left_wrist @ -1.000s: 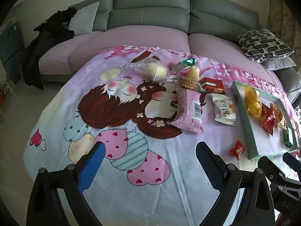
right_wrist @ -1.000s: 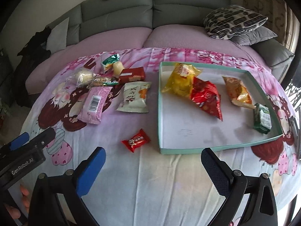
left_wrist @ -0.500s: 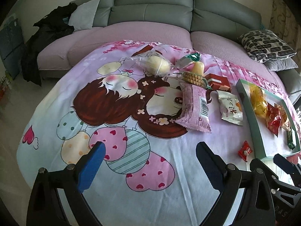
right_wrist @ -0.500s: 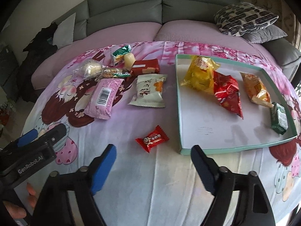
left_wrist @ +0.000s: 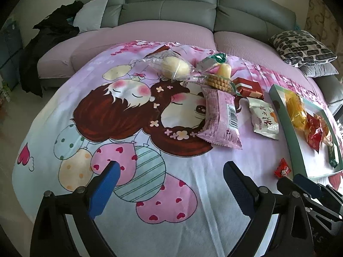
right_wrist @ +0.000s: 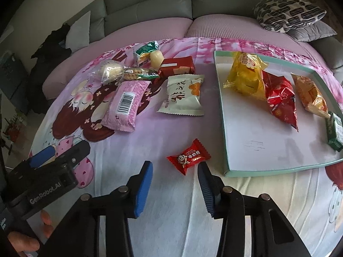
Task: Organize snacks
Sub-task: 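Grasp the small red candy with the right tool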
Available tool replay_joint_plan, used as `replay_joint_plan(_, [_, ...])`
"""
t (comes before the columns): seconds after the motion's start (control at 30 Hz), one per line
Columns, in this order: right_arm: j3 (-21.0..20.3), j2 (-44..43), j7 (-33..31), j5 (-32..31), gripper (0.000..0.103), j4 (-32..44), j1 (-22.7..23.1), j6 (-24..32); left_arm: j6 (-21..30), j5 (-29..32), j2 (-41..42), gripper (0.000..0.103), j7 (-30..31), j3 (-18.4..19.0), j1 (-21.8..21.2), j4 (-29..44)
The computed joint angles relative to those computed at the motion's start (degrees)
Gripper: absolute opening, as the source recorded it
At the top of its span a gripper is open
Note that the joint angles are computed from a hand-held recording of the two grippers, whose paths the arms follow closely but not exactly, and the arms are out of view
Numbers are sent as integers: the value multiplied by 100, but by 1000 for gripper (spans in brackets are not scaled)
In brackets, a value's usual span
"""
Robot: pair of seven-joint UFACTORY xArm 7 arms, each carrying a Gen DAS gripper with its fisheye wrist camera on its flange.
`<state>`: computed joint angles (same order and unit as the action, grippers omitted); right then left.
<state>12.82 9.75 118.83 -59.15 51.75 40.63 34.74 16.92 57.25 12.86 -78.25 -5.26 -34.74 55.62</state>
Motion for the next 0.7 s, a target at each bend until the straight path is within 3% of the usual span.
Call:
replay_joint_plan(0.27, [-74,138,-230,319,43,56,-64,46,-107,-271,197,97,246,60,-13,72])
replay_joint_plan(0.7, [-247,325,-347,256,41,286,-36,11,-265,-497,317,97,441,249,-159,107])
